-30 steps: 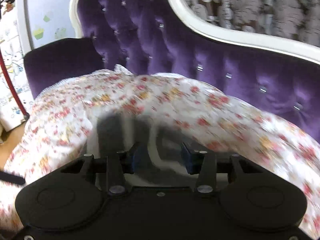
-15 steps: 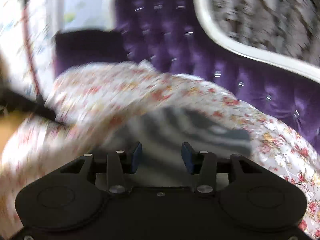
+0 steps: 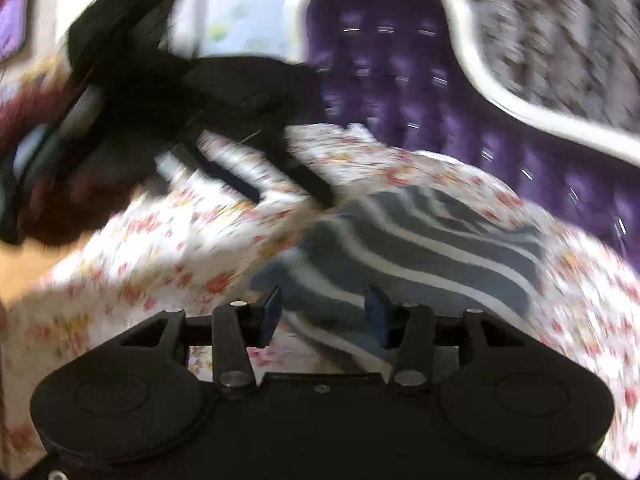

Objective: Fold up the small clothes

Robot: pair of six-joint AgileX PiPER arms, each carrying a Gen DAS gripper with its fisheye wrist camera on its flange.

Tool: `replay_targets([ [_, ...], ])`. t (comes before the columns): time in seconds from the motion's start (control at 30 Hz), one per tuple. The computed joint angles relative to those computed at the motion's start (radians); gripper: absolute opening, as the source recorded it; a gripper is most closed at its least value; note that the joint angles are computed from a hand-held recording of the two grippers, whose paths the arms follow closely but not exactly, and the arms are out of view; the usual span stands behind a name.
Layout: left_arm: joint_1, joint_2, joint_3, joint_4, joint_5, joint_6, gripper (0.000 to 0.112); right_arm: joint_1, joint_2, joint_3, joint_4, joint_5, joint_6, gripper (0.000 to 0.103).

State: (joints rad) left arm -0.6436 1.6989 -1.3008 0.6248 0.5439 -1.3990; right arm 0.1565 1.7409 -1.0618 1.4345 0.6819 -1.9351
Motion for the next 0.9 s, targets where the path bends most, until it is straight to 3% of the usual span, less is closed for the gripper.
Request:
replay_targets([
  [0.1,-0.005,0.014,-0.005,0.001,0.005,-0.013,0.092,-0.093,0.031,-0.069,-0.037,0.078,0.187,0.062],
  [0.2,0.0,0.027,-0.006,-0.036,0.0,0.011,0.092,-0.155,0.08,-0.148,-0.046,0.115,0.345,0.073],
  [0.43,0.022,0.042,0.012,-0.136,-0.016,0.063,0.092,-0.222,0.266,-0.381,-0.096,0.225,0.669,0.074],
  [0.67,0.087,0.062,0.053,-0.451,-0.188,0.307,0.092,-0.222,0.42,-0.548,-0.13,0.338,0.839,0.076],
  [0.73,0.082,0.08,0.039,-0.44,-0.197,0.309,0.092,-0.211,0.448,-0.569,-0.113,0.319,0.861,0.076],
  [0.9,0.065,0.117,0.004,-0.354,-0.214,0.273,0.092,-0.207,0.523,-0.652,-0.088,0.368,0.913,0.077],
])
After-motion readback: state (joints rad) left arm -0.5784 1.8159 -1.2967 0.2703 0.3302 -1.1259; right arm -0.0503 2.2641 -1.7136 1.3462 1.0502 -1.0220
